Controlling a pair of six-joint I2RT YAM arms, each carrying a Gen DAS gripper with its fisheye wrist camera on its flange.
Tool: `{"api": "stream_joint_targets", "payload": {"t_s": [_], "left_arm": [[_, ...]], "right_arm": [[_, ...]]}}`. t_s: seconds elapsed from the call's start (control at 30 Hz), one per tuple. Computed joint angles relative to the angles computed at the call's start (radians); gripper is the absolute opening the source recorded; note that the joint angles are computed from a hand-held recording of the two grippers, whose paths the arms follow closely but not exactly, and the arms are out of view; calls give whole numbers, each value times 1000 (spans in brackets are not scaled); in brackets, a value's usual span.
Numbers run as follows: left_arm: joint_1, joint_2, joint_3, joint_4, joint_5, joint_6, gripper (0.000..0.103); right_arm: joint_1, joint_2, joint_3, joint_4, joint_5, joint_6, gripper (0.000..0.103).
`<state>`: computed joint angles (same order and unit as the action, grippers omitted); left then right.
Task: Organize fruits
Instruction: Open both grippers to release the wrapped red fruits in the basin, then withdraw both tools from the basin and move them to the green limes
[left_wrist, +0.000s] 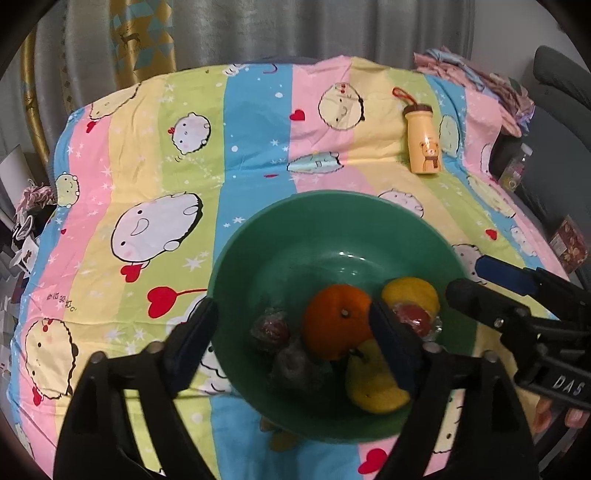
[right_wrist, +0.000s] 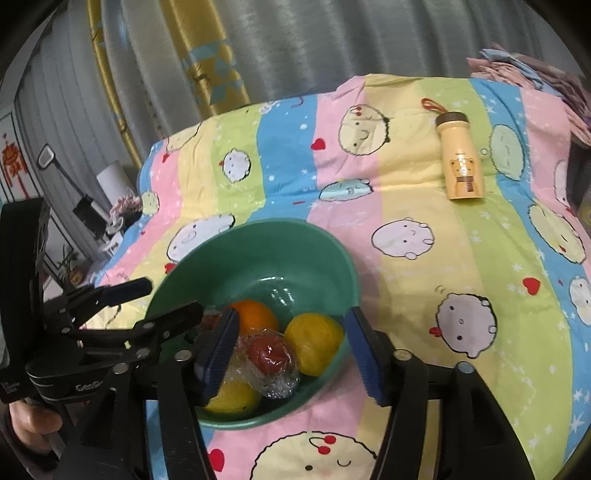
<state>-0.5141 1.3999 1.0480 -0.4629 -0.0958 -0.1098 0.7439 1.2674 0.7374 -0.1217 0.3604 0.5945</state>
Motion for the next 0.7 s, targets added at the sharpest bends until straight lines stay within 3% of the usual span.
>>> {"api": "stream_joint_targets", "payload": {"t_s": [0.1, 0.17, 0.23, 0.37, 0.7], "left_arm": [[-6, -62, -33, -6, 7, -18, 93], [-9, -101, -54, -16, 9, -29, 102], [-9, -150, -83, -30, 19, -40, 103], [1, -230, -138, -75, 48, -59, 103], [251, -488, -310, -198, 319, -106, 103]], "right_arm": [[14, -57, -32, -7, 22, 36, 71], [26, -86, -47, -20, 36, 61, 72], [32, -108, -59, -32, 45, 76, 79], [65, -158, -102, -26, 62, 127, 79], [235, -189, -140, -64, 149, 179, 81]]}}
